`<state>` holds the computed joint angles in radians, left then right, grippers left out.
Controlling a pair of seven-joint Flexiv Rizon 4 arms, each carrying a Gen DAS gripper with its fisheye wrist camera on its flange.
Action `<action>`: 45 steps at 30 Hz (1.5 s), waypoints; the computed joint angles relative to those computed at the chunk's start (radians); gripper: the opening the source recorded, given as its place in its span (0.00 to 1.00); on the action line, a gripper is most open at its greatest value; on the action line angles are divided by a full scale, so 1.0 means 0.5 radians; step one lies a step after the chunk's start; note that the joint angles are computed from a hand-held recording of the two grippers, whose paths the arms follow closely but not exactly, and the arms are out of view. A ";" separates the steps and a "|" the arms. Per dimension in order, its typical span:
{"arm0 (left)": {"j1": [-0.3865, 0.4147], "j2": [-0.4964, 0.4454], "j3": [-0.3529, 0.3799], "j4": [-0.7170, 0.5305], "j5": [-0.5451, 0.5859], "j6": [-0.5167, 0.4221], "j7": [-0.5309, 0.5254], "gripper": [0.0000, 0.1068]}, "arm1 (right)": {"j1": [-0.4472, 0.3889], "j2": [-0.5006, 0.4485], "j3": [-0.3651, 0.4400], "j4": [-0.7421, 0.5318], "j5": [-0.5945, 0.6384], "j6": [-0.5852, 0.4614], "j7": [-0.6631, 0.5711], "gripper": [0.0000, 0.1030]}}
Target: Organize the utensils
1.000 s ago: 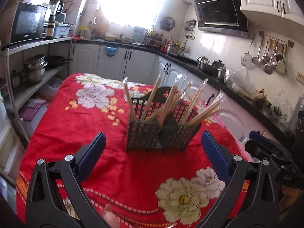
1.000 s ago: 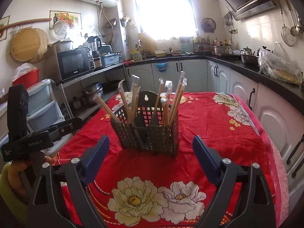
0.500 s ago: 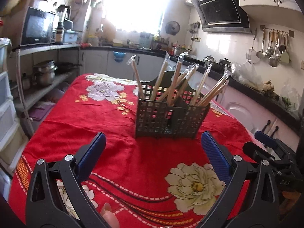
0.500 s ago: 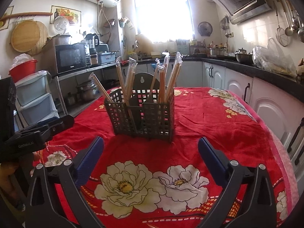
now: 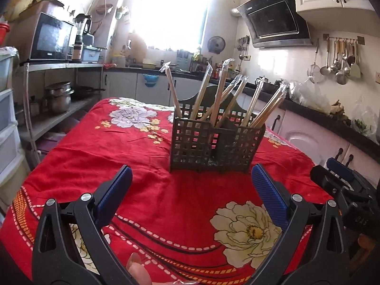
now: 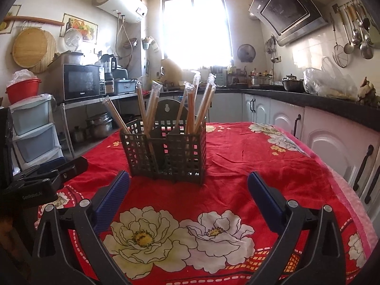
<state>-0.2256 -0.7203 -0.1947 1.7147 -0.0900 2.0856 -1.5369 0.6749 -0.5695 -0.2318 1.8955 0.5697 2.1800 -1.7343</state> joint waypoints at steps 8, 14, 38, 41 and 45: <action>0.058 -0.010 -0.058 0.001 0.076 -0.006 -0.019 0.87 | -0.017 -0.011 0.020 0.001 -0.018 0.000 0.018 0.94; 0.102 -0.015 -0.095 0.002 0.118 -0.021 -0.058 0.87 | -0.005 -0.011 0.004 0.003 -0.003 -0.006 0.028 0.94; 0.098 -0.011 -0.082 0.007 0.126 -0.020 -0.083 0.87 | 0.016 -0.010 -0.017 0.012 0.011 -0.004 0.037 0.94; 0.099 -0.011 -0.082 0.007 0.129 -0.021 -0.086 0.87 | 0.012 -0.011 -0.013 0.010 0.010 -0.005 0.037 0.94; 0.106 -0.011 -0.088 0.006 0.137 -0.024 -0.088 0.87 | 0.008 -0.011 -0.009 0.008 0.009 -0.008 0.038 0.94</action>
